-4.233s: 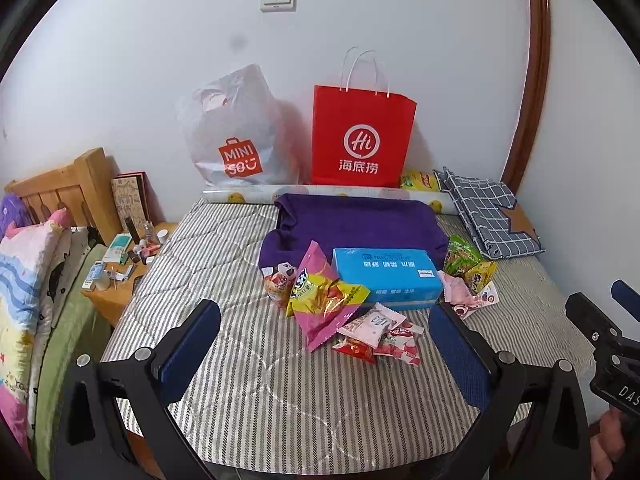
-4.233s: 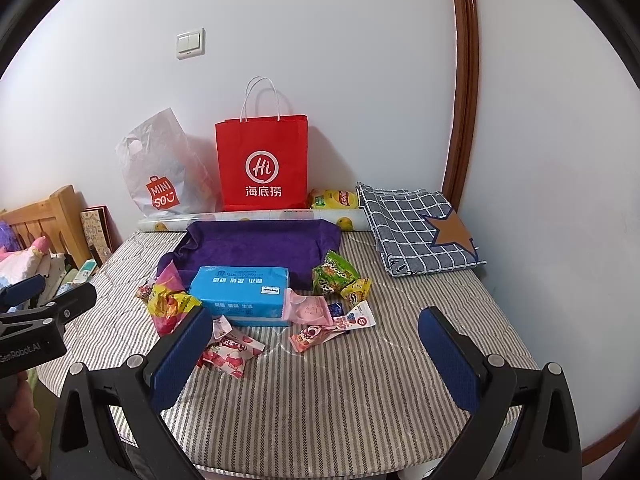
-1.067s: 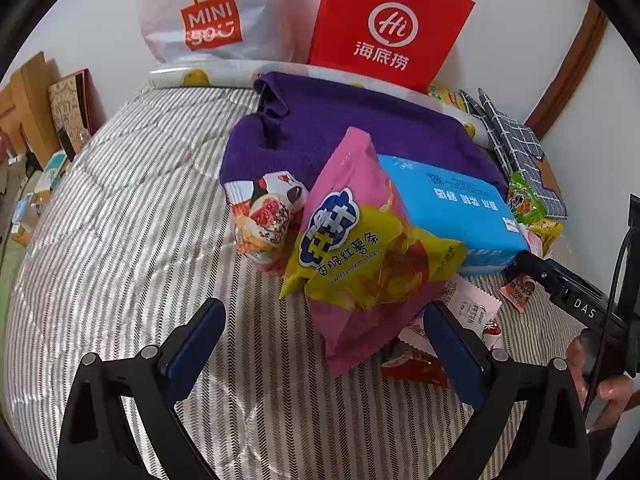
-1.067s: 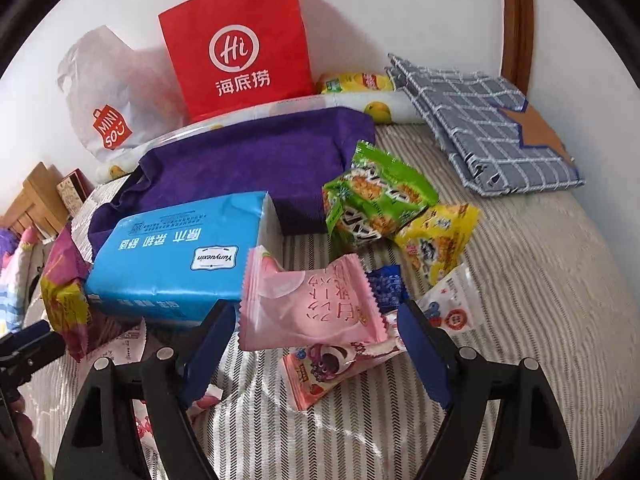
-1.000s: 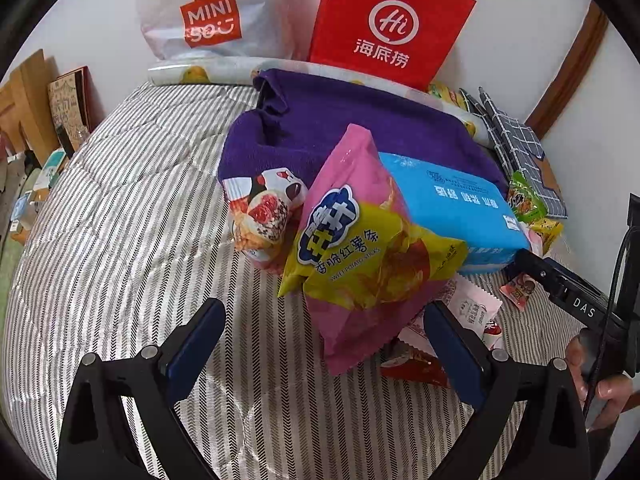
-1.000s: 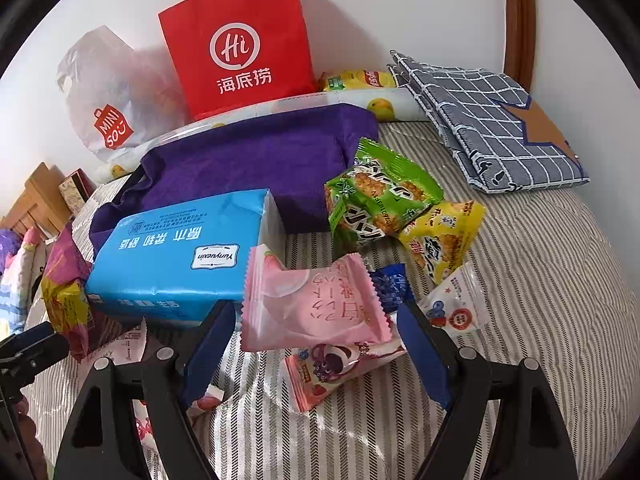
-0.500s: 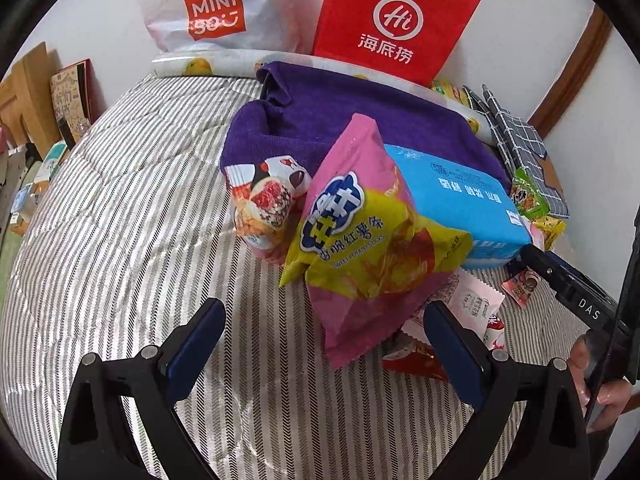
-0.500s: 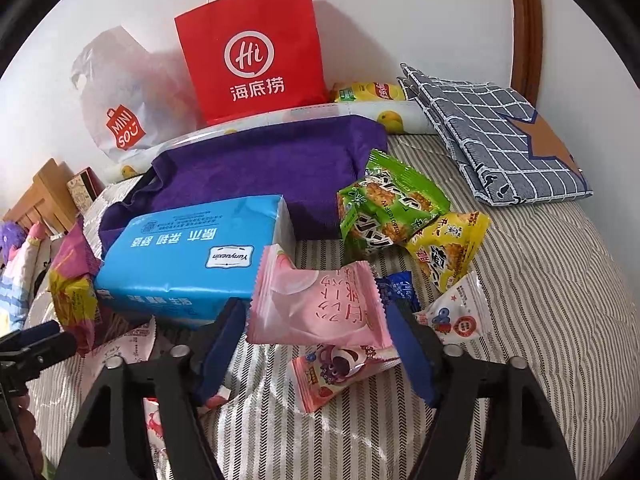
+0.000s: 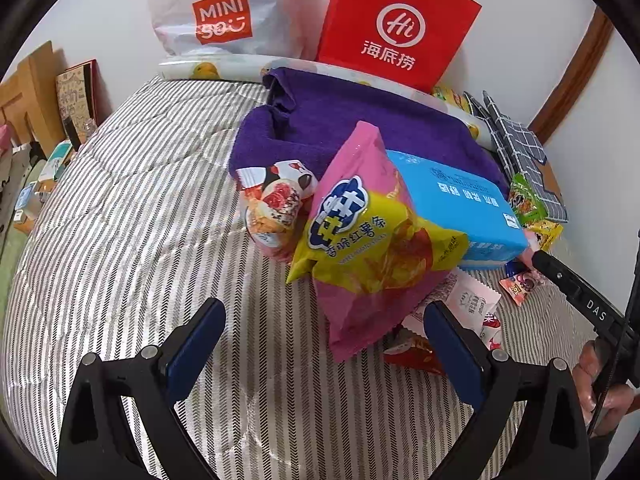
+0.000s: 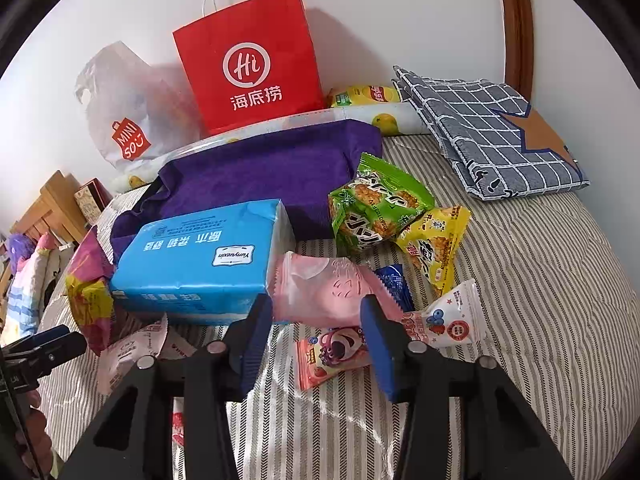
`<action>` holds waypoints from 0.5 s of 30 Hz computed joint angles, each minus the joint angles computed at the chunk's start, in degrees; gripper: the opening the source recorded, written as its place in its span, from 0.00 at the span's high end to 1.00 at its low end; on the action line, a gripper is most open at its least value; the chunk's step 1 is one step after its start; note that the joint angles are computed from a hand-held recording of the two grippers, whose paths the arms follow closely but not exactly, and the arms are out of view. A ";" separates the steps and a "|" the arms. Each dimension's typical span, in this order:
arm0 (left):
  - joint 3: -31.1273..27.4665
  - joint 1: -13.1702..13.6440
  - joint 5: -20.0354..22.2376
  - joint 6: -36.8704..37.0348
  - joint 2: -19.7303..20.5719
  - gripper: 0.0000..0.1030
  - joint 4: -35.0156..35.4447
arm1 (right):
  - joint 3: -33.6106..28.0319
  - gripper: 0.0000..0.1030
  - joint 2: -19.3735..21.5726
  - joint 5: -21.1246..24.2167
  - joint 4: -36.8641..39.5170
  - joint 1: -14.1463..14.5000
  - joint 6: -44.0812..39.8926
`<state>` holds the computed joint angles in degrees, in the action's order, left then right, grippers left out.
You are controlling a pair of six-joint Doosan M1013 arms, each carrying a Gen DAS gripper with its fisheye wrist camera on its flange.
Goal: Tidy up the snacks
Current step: 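Move the left gripper to the pink chips bag while the right approaches the pink pastry packet, then close the right gripper on the pink pastry packet while the left grips the chips bag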
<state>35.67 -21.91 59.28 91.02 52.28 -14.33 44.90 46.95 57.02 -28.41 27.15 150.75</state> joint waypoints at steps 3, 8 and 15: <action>0.10 0.13 -0.02 -0.22 -0.11 0.04 -0.06 | 0.07 0.66 -0.11 0.17 -0.06 0.13 -0.55; 0.48 0.18 -0.34 -0.10 -0.37 0.04 -0.33 | 0.54 0.66 -0.45 1.07 -0.73 0.31 -0.19; 0.49 0.04 -0.31 0.25 -0.38 0.04 -0.41 | 0.72 0.53 -0.51 0.63 -0.70 -0.68 0.08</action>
